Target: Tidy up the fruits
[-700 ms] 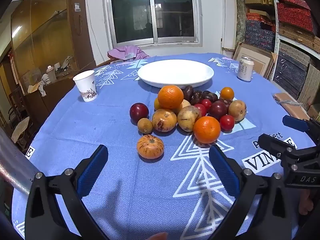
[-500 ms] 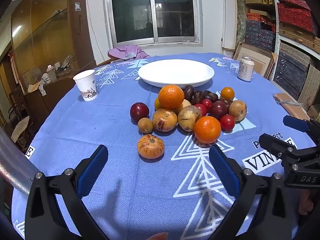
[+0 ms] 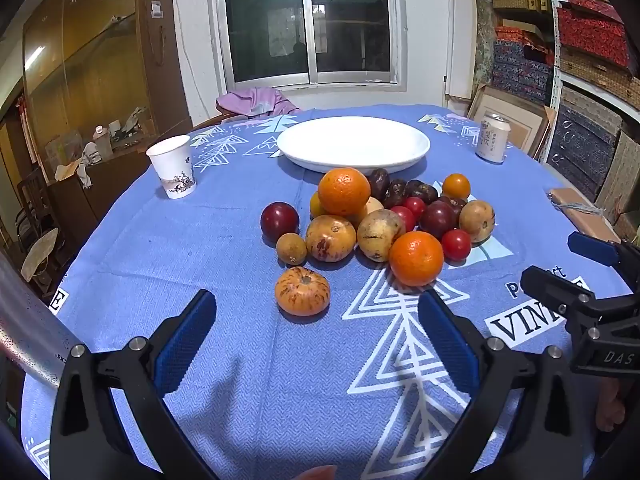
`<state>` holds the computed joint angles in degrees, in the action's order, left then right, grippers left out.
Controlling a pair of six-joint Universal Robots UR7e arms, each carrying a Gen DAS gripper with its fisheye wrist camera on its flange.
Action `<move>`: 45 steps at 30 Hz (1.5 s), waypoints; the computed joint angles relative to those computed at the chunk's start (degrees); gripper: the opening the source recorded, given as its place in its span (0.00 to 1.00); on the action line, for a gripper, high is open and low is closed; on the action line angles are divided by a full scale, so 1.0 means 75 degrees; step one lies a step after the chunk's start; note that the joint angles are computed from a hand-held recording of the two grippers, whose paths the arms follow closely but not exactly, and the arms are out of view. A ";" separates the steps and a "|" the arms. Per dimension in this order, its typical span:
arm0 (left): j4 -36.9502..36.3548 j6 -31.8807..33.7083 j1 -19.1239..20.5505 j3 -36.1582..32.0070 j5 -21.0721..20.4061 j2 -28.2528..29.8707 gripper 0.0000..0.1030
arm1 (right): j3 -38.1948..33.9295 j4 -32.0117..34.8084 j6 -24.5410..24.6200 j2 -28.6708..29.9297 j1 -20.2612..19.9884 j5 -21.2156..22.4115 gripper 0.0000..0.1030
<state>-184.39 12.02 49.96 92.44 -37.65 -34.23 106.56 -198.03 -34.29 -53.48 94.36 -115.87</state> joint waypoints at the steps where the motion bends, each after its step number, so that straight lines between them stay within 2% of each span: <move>1: 0.0002 -0.0001 0.0001 -0.0001 -0.0002 0.0001 0.96 | 0.0000 0.0000 0.0000 0.0000 0.0000 0.0000 0.97; 45: 0.0104 -0.0146 -0.0007 0.0091 0.0011 -0.0065 0.96 | 0.0005 -0.0008 0.0004 -0.0003 0.0004 -0.0004 0.97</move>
<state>-183.61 10.93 49.91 93.12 -37.57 -34.72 106.60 -198.09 -34.25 -53.51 94.39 -115.90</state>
